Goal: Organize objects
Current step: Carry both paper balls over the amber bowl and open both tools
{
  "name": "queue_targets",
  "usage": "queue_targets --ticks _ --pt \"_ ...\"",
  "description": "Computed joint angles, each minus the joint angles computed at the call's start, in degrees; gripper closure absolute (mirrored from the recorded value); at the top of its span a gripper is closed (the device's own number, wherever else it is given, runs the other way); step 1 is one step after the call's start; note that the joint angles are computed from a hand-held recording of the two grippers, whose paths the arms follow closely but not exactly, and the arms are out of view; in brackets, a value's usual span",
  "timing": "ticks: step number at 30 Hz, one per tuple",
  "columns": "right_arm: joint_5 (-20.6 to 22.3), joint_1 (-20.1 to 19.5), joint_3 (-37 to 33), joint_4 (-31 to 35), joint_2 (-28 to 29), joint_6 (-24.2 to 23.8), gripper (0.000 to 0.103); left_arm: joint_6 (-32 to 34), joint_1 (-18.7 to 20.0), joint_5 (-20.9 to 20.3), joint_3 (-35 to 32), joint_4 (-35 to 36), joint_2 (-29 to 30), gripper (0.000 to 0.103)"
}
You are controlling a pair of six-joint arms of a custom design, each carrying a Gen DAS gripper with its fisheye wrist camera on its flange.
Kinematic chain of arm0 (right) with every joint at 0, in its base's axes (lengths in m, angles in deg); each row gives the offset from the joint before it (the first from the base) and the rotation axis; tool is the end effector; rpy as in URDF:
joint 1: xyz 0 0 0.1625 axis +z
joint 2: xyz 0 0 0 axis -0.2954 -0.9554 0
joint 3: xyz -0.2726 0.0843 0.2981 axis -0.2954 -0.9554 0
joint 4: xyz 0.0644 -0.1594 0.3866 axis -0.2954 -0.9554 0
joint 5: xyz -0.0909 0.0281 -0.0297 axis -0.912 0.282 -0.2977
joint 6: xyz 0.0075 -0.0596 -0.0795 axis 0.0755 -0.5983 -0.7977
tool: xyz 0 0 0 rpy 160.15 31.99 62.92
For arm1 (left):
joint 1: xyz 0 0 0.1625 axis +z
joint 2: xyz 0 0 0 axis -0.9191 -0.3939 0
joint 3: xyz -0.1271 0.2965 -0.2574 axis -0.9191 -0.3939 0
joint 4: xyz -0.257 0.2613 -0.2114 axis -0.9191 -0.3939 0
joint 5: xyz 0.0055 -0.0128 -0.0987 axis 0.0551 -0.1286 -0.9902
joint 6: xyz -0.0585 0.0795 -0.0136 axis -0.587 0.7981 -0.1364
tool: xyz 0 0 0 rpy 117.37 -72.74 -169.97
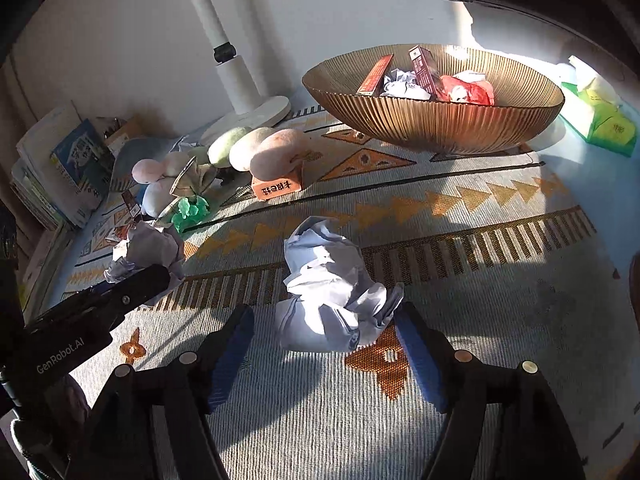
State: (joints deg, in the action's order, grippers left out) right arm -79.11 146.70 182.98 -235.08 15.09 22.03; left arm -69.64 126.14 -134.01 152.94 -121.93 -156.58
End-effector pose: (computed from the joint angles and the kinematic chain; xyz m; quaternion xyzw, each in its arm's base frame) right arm 0.3364 -0.3107 -0.0570 0.0806 -0.9065 0.3291 0.2519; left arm 0.0147 -0.3429 0.3096 0.2059 0.9108 -0.2873 0.2134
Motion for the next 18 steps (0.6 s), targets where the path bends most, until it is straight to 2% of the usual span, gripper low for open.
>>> queue_targets --ticks 3,6,9,18 --pt "0.6 -0.3 0.2 -0.2 -0.4 0.5 0.031 0.0 1.7 0.2 -0.3 -0.8 2.2 0.058" --pt "-0.1 -0.3 0.2 -0.7 -0.3 1.2 0.031 -0.3 5.0 -3.9 -2.3 -0.6 3.8 0.058" --pt "-1.0 -0.4 0.3 -1.7 0.0 1.8 0.031 -0.6 6.8 -6.3 -3.0 -0.9 4.1 0.058" --pt "1.5 -2.6 1.4 -2.3 -2.8 5.9 0.034 0.8 4.9 -4.2 -1.6 -1.2 3.8 0.058"
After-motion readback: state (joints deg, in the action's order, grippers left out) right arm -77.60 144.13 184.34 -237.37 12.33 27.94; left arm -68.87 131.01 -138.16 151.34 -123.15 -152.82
